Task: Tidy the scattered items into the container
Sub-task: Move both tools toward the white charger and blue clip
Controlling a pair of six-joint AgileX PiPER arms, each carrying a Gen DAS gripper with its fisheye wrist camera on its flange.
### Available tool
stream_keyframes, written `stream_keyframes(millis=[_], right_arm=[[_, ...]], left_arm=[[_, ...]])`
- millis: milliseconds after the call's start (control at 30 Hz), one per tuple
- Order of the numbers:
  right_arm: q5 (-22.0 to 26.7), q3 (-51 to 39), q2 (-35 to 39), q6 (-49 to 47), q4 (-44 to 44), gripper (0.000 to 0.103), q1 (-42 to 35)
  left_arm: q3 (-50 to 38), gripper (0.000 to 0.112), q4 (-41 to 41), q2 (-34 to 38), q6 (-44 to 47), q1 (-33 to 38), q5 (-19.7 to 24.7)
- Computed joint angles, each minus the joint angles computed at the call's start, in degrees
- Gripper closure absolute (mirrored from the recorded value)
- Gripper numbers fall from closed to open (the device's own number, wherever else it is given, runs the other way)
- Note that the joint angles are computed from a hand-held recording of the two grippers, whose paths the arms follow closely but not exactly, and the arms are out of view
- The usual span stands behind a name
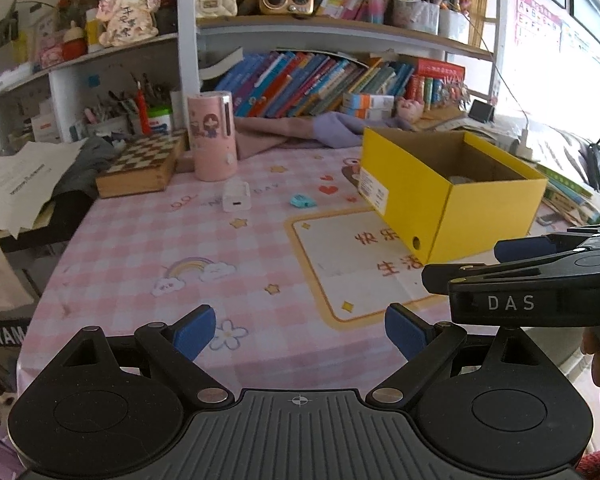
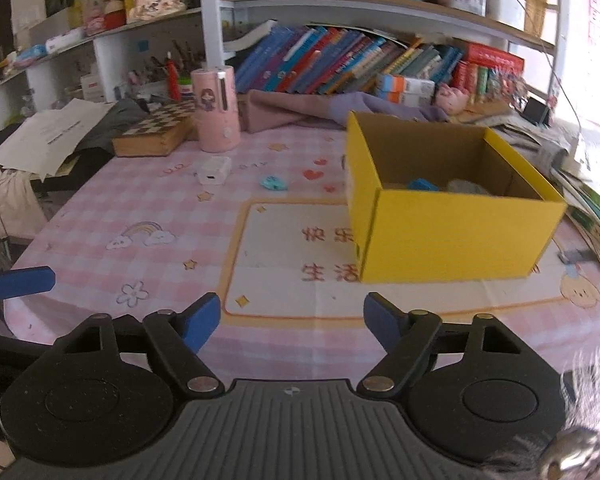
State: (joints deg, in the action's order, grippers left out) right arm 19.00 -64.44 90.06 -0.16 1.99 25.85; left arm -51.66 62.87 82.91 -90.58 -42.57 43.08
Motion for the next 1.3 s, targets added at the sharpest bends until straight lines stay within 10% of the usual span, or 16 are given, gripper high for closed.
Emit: stream_keyframes(millis=[600, 1300], right_arm=[[0.81, -15.04, 13.34, -9.48, 9.17, 0.030, -2.11], [26.03, -67.27, 45.84, -10.74, 10.19, 0.038, -3.36]], left_arm=[[-7.84, 0.018, -1.12, 8.82, 7.01, 11.92, -6.73], [-26.99, 0.018, -14.08, 24.71, 25.10, 25.95, -10.60]])
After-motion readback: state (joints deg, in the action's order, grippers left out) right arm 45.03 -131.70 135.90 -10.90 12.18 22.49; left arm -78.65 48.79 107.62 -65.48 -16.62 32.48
